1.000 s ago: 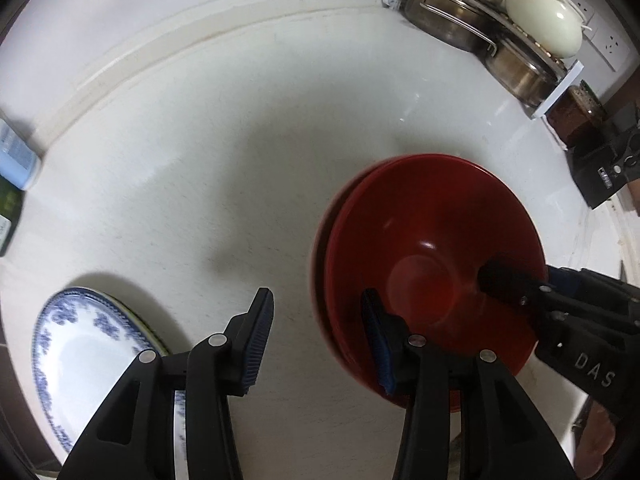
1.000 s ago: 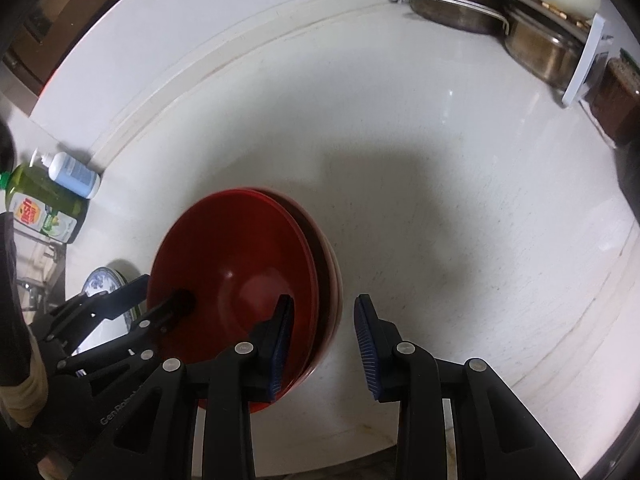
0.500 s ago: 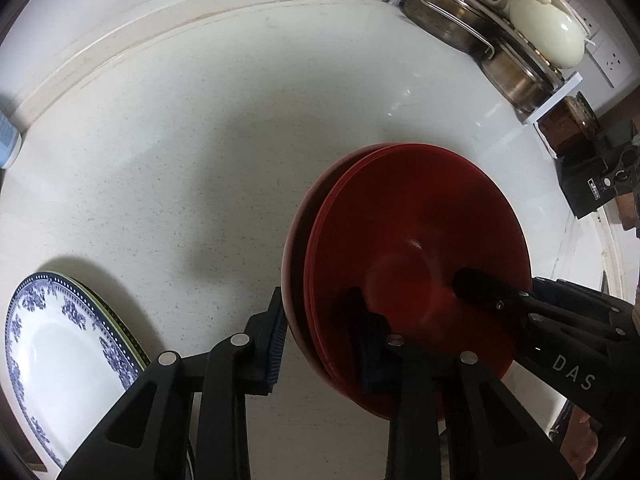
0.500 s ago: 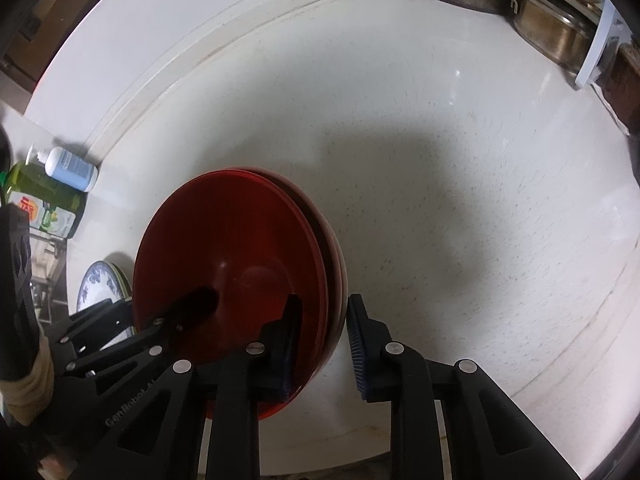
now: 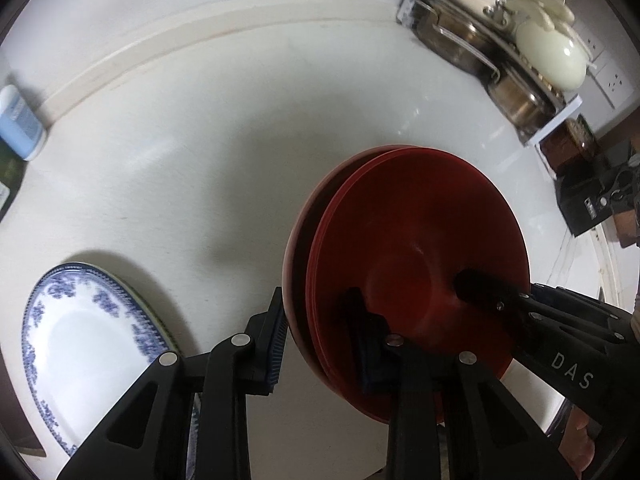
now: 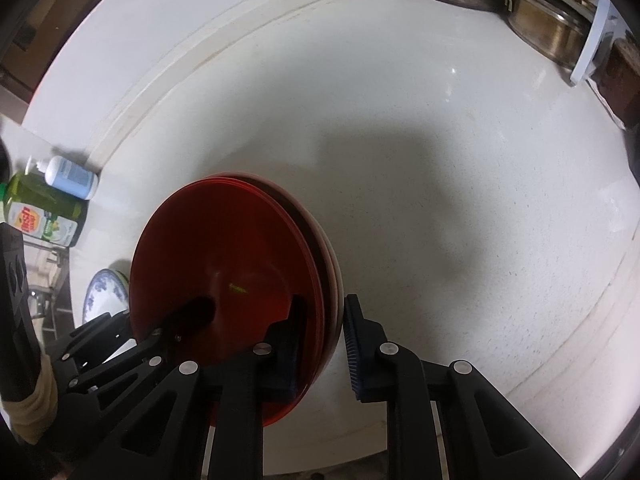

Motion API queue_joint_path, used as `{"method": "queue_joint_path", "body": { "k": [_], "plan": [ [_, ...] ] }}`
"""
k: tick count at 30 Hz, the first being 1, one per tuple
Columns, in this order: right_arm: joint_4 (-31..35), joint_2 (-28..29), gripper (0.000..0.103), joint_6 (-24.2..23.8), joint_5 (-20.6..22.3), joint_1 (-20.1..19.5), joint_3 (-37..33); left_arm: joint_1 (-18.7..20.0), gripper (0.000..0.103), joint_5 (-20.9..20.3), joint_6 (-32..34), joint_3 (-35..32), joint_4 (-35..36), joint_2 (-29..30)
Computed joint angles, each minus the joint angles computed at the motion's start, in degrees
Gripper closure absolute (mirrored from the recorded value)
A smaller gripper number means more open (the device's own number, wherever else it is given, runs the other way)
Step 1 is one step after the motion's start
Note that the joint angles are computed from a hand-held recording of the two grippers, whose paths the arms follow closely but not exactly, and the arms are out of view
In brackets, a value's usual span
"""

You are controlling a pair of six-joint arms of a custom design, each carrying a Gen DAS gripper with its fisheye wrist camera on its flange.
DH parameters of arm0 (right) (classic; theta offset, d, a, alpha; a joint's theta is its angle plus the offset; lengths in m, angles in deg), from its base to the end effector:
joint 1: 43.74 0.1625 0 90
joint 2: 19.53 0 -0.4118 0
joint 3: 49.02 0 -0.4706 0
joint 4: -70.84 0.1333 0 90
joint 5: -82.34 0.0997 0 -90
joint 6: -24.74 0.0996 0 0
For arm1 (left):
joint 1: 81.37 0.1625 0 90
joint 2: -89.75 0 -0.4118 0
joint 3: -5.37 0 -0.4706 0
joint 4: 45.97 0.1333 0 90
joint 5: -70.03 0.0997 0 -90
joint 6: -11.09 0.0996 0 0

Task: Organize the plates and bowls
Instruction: 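Carry the nested bowls with both tools over the blue-and-white plate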

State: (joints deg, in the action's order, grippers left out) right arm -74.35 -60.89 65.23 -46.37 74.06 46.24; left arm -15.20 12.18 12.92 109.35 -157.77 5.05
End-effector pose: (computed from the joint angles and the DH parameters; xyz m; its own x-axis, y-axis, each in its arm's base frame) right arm 0.3836 -0.5753 -0.0211 -0.8327 0.3069 0.4609 0.0979 0.9008 -0.4231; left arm -0.0662 -0.6109 0.3373 -0.7706 0.3497 -0.5328 0.4285 0.9032 -0.0270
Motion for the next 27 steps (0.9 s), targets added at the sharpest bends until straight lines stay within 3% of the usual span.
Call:
{"method": "queue_joint_path", "body": {
  "k": [11,27],
  "plan": [
    [-0.01,3.97,0.083,-7.74,-0.3,4.42,-6.56,0.26,0.075,3.29,-1.73,0.5,-3.58,-6.22],
    [4.01,12.69,0.083,-18.23,7.96,7.79,-17.83,3.82,0.075,10.27,-8.12,1.17,-2.78,-13.61]
  ]
}}
